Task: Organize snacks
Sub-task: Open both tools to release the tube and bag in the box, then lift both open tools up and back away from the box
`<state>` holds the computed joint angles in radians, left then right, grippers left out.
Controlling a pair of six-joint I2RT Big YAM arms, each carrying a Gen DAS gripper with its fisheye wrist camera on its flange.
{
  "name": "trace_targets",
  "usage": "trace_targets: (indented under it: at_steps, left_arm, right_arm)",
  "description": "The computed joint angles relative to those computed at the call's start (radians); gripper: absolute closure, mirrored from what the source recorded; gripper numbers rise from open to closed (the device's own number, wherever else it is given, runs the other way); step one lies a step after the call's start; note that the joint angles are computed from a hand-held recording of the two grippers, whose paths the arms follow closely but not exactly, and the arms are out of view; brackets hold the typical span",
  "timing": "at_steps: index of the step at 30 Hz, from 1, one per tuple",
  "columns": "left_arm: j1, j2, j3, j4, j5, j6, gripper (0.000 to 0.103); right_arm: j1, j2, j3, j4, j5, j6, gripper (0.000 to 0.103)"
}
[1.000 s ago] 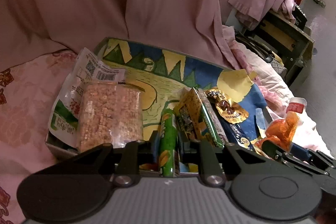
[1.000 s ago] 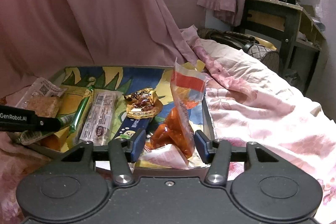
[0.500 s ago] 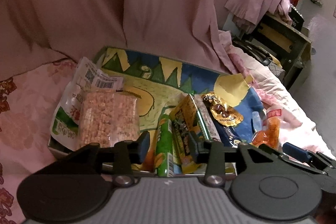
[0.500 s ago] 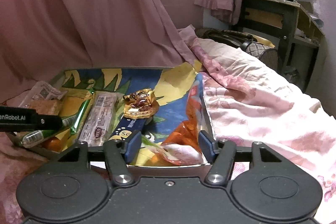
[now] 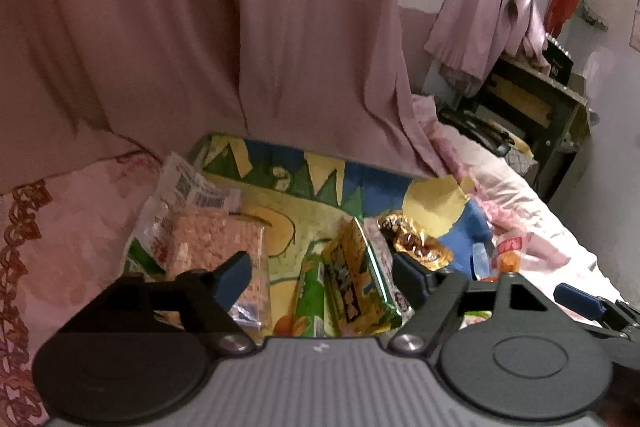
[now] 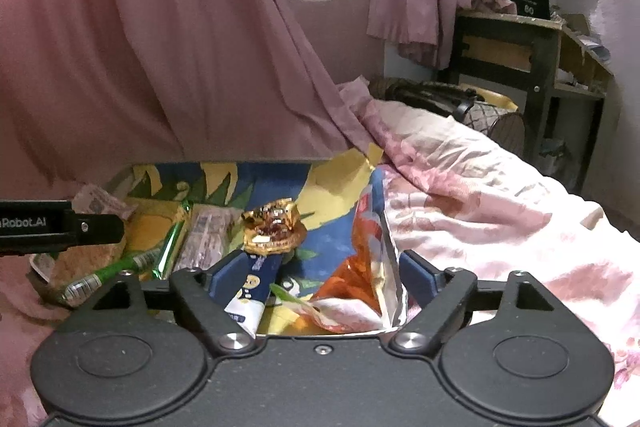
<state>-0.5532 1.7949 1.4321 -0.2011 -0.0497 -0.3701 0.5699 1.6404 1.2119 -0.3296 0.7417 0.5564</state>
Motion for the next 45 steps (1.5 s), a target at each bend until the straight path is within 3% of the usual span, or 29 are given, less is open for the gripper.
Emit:
trace_targets:
  at_steps: [7,13,37,45]
  left_arm:
    - [-0.011,-0.029,-0.027,0.025,-0.042,0.002,0.006]
    - [-0.017,-0.051,-0.054,0.046,-0.083,0.002,0.001]
    - [-0.041,-0.156,-0.193,0.147,-0.232,0.051,0.0]
    - [-0.038,-0.138,-0.176,0.066,-0.244,0.072,0.0]
  right_arm:
    - [0.006,-0.037,-0.033,0.054,0.02,0.003,0.009]
    - [0.012,-0.067,-0.059,0.095,0.022,-0.003,0.005]
    - [0.047,-0.162,-0.131,0.149,0.052,0.031,0.001]
    - [0.041,-0.168,-0.135,0.149,0.046,0.041,0.001]
